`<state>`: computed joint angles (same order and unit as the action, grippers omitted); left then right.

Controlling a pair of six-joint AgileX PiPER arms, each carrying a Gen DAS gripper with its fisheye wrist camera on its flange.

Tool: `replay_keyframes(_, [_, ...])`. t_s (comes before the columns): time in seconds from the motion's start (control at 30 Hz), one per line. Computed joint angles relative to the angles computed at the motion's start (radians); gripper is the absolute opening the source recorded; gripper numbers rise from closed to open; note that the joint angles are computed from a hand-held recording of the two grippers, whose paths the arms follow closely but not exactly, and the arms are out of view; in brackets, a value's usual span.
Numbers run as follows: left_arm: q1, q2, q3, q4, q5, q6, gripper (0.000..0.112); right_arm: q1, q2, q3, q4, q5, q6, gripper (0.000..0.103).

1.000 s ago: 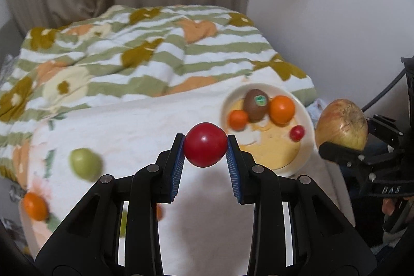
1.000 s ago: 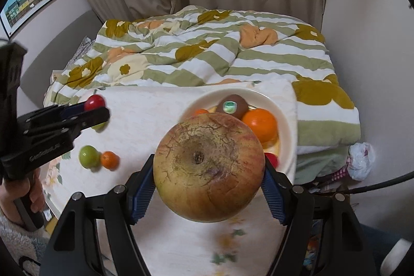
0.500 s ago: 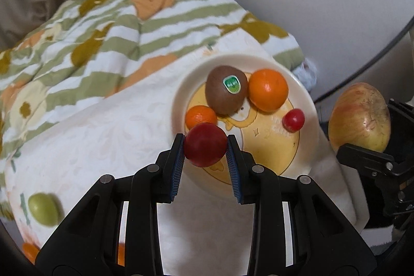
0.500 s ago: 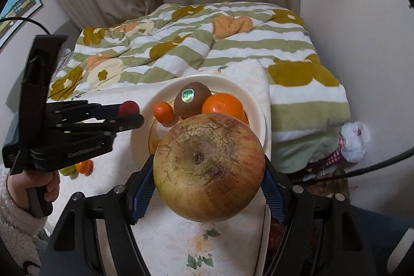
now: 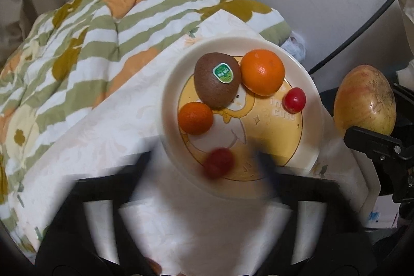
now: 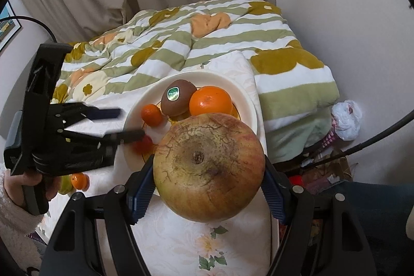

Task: Organize fruits
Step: 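Carry the red tomato to the plate and open the left gripper while the right carries the large apple, then lower the large apple onto the plate and open the right gripper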

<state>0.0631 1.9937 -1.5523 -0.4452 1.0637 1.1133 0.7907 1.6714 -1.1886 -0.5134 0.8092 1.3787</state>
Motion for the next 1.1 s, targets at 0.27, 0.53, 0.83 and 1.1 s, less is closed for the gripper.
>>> replay_keyframes(0.27, [0.044,-0.017,-0.042,-0.015,0.041,0.029,0.103,0.018,0.007,-0.034,-0.006,0.049,-0.007,0.07])
replay_keyframes(0.53, [0.116,-0.099,0.035,-0.009,-0.029,0.019,0.103,-0.003,0.048,-0.083,0.016,0.031,-0.117,0.07])
replay_keyframes(0.83, [0.224,-0.149,0.095,-0.02,-0.043,-0.02,0.103,-0.045,0.135,-0.142,0.078,-0.057,-0.272,0.07])
replay_keyframes(1.1, [0.289,-0.195,0.16,-0.032,-0.063,-0.029,0.103,-0.06,0.256,-0.232,0.14,-0.133,-0.425,0.07])
